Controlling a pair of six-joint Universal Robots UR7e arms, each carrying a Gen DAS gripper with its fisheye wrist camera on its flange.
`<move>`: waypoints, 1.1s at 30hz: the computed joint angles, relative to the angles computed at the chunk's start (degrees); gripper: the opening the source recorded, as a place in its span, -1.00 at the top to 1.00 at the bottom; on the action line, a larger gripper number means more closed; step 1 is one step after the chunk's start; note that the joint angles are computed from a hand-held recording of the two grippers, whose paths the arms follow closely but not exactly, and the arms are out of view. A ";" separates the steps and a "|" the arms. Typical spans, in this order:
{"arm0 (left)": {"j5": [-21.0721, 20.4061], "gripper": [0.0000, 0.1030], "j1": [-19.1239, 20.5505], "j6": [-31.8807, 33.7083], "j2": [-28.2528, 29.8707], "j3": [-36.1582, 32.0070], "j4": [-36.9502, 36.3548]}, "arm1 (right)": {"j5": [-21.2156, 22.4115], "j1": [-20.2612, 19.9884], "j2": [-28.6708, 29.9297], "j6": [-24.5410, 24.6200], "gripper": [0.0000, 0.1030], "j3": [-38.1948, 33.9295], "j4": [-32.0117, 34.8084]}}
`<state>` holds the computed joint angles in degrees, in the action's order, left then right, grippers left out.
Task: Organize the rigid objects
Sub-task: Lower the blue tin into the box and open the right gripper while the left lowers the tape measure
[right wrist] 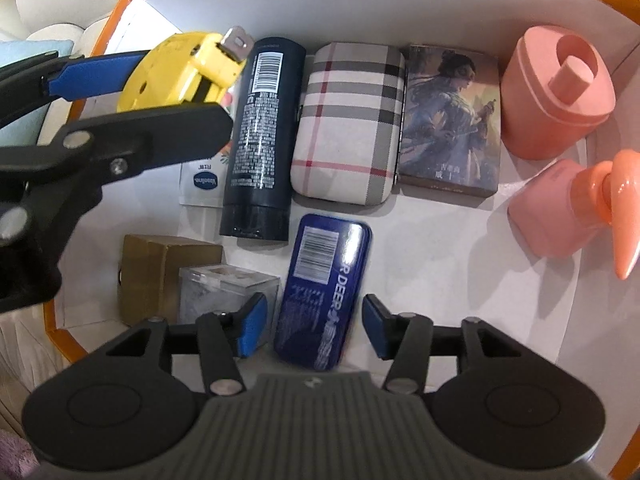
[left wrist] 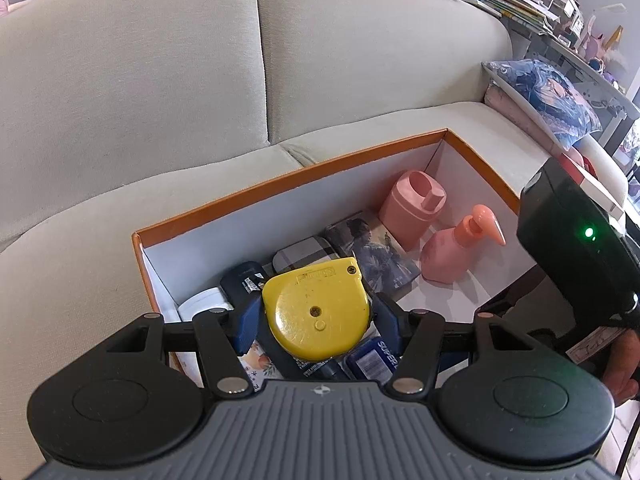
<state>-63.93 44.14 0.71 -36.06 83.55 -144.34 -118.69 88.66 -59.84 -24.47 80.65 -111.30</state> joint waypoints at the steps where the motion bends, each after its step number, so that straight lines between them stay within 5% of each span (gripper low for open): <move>1: -0.03 -0.32 -0.06 0.01 0.03 -0.04 0.15 | 0.09 -0.06 -0.15 -0.03 -0.11 0.05 0.04; 6: -1.94 -0.32 -0.23 0.12 0.69 -1.08 3.03 | -0.76 0.09 -3.43 -2.75 -0.09 3.40 -6.81; 13: -6.53 -0.32 -0.65 -0.05 5.11 -5.37 10.51 | -7.31 1.30 -9.29 -18.20 -0.02 11.82 -26.51; 17: -9.10 -0.32 -0.49 -1.25 8.05 -8.58 14.41 | -6.61 0.33 -7.37 -24.97 0.02 9.07 -33.13; 33: -7.77 -0.33 -1.21 -7.12 16.37 -22.40 31.93 | -5.42 0.25 -8.19 -20.56 0.01 9.40 -34.82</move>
